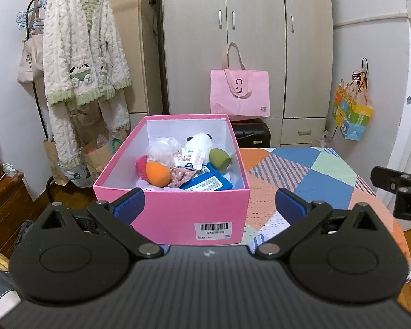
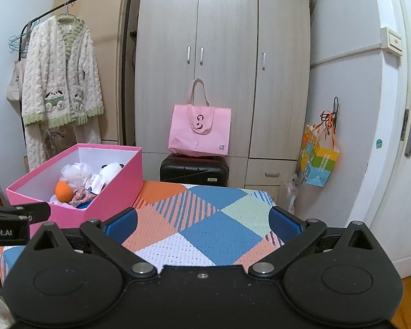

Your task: Organize soft objects

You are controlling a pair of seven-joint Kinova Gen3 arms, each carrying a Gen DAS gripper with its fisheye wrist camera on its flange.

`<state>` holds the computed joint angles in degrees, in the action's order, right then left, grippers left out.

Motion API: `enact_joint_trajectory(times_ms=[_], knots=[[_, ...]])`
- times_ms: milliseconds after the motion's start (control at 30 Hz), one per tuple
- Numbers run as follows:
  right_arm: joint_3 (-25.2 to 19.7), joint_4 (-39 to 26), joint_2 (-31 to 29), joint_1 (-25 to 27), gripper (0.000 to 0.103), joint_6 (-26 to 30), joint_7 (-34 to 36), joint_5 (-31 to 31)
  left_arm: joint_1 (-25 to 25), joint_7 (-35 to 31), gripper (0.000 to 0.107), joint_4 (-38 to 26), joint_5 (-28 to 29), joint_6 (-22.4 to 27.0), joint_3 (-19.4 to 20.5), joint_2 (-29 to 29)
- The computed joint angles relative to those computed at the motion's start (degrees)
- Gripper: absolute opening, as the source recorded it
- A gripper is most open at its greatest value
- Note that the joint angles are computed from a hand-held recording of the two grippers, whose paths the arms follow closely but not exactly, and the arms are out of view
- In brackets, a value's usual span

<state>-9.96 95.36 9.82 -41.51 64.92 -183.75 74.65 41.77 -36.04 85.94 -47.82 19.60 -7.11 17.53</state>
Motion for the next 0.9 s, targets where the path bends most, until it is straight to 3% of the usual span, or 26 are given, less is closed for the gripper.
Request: enact_joint_trajectory(times_ms=[233,433,667,900], knots=[[-0.2,0.41,-0.11,-0.33,0.103,0.66,-0.79,0.15,3.4,5.61,0.103,1.76,-6.17,-1.42,-3.27,-0.25],[-0.41,1.28,-0.3,-0.74,0.103,1.63,-2.66,0.93,2.53,7.53,0.103,2.82,-8.22,-2.2,-2.18,-0.72],[-0.66,2.23,0.14,-0.62,0.103,2.85,-6.19,1.96,4.39,13.78,0.103,4.65,-13.25,-5.23,-5.01,-0.94],[-0.66,2.28,0.48,-1.44,0.103,4.0,-6.18,2.66,3.86,14.35,0.103,4.73,-13.59,-4.87,-4.31,-1.02]])
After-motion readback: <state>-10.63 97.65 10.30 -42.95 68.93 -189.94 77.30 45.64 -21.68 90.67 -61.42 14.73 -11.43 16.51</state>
